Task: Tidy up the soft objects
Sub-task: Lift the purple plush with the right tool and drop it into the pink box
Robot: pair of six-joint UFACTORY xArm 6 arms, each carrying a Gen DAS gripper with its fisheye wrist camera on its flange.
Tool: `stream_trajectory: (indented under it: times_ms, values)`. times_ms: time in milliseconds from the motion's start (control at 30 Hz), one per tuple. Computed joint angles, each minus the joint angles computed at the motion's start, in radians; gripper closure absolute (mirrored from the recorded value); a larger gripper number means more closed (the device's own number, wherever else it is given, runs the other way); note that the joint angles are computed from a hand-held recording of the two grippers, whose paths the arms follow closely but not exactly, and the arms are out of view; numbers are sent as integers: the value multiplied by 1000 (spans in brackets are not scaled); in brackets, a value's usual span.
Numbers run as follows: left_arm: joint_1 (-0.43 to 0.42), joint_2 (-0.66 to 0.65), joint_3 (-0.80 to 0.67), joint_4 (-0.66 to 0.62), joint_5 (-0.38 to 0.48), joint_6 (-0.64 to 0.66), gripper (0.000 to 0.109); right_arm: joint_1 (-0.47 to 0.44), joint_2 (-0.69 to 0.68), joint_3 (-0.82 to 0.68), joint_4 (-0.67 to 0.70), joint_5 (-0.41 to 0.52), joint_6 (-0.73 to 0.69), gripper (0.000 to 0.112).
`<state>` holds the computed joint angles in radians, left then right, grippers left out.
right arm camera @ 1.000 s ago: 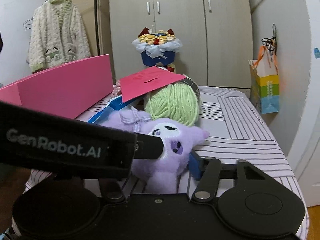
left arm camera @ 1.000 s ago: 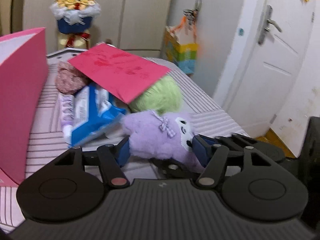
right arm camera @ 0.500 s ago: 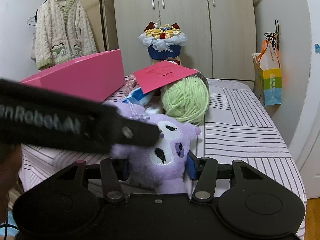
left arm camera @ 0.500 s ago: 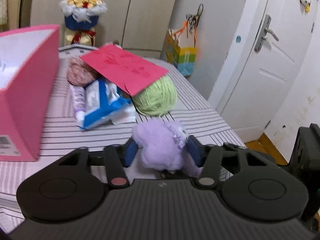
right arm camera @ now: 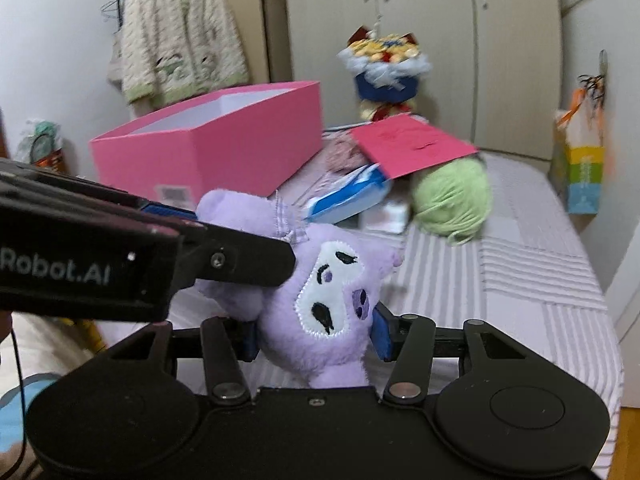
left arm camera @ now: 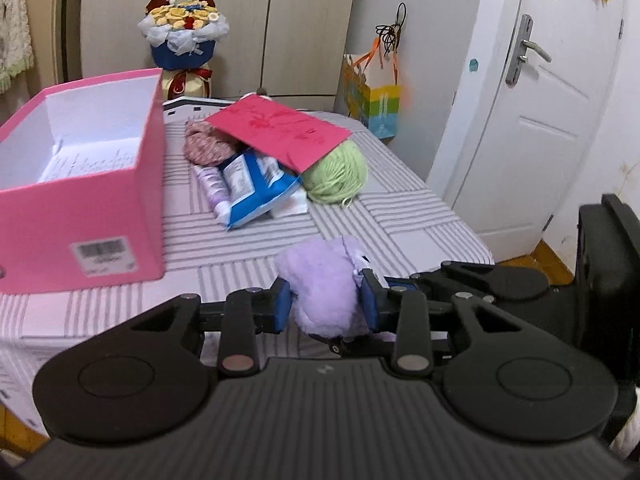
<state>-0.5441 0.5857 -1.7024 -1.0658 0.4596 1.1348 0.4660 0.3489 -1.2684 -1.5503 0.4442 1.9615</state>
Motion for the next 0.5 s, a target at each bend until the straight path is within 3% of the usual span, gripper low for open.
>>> stream_trajectory:
  times_ms: [200,333,500]
  values:
    - [53,-80,68,-15,50,-4,75,32,11,-55,53,-6,-128,56]
    - [113,-99,33,27,161,-93,75,43,17,-111,111,-21,-222,56]
    - [167,-117,-4,11,215,-67,75,62,64,-228,151,0,-357,56]
